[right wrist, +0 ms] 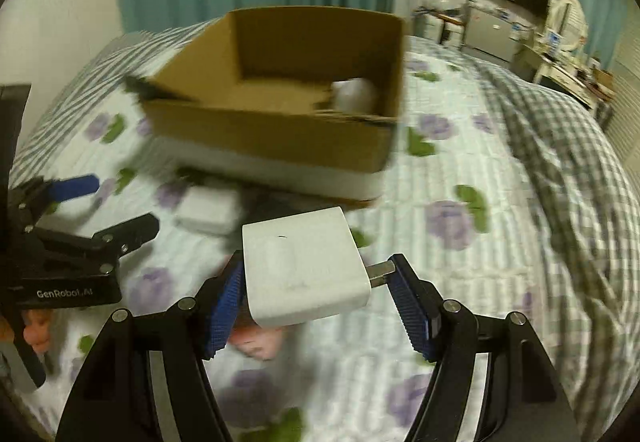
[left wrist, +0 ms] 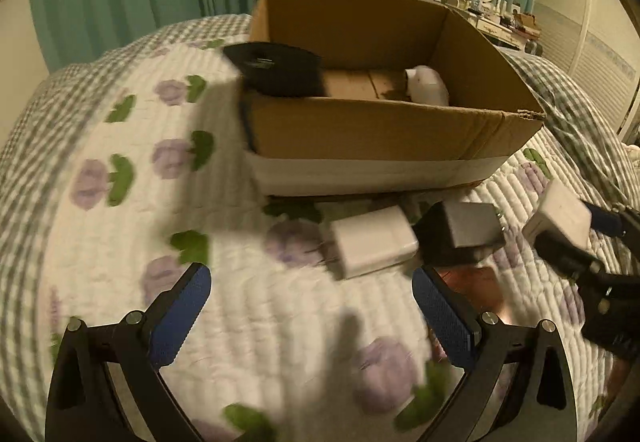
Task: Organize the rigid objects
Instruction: 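Grasp the small white charger with the left tool while the right tool holds its charger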
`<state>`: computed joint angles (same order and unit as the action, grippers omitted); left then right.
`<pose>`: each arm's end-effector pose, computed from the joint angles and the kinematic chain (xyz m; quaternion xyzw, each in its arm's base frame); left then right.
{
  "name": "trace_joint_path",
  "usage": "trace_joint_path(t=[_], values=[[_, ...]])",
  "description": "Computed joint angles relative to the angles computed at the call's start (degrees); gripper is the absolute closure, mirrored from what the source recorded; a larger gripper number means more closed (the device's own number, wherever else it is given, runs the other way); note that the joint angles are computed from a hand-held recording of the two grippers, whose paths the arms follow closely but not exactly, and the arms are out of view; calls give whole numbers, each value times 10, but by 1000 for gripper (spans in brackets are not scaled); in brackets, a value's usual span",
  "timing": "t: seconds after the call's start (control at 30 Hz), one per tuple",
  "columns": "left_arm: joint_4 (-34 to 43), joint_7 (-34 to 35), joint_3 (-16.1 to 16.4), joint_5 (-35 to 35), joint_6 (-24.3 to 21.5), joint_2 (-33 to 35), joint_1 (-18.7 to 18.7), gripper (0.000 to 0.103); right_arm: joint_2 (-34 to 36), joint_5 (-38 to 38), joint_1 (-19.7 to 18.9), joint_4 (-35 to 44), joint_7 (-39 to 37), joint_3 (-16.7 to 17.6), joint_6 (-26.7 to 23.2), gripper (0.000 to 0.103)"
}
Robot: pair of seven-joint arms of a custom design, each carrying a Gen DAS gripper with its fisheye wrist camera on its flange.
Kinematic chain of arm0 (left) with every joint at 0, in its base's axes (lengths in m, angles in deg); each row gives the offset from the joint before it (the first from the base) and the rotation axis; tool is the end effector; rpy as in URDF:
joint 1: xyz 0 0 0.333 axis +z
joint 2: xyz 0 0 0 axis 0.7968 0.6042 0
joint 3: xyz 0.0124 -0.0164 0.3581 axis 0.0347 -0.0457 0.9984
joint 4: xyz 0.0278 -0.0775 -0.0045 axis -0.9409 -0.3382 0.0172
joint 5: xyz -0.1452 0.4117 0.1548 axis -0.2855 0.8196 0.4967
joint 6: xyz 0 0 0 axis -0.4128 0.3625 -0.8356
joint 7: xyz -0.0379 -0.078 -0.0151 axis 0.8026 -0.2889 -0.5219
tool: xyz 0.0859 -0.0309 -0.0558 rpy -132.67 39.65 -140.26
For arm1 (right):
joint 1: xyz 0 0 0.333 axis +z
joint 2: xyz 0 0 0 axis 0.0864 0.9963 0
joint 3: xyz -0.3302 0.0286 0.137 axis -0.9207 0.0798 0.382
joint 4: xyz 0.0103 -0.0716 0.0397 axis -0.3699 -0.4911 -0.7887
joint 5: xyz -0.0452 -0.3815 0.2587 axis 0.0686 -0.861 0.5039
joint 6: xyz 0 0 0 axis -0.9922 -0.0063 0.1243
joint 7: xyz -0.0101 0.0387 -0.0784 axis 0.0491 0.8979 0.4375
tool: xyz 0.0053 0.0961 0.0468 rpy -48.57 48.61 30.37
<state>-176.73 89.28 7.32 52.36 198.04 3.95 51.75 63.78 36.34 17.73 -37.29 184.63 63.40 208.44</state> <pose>0.6825 -0.1174 0.4764 -0.4816 0.8159 -0.2759 0.1621 0.5886 0.2045 0.4896 -0.6233 0.7021 -0.2682 0.2160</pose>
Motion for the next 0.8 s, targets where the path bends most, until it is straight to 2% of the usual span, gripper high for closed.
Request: trace_joint_path(t=[0.13,0.23,0.3,0.37,0.47,0.63,0.8], values=[[12,-23,-5,24,4,18,-12,0,-2,-23,-17,-2,40,-9,-5,33],[18,-43,-6,50,11,32,-20,6,1,-33,-28,-2,58,-16,1,33],[24,-61,-4,78,11,42,-25,16,1,-32,-34,-6,62,-21,10,33],[35,-72,-4,97,2,55,-26,21,1,-30,-39,-10,61,-24,17,33],[41,-54,-16,86,-2,62,-16,29,4,-18,-44,-12,55,-27,27,33],[30,-33,-20,86,6,53,-12,30,10,2,-46,-12,40,-29,30,33],[12,-9,-21,55,-5,27,-3,30,4,-1,-44,-14,41,-26,28,33]])
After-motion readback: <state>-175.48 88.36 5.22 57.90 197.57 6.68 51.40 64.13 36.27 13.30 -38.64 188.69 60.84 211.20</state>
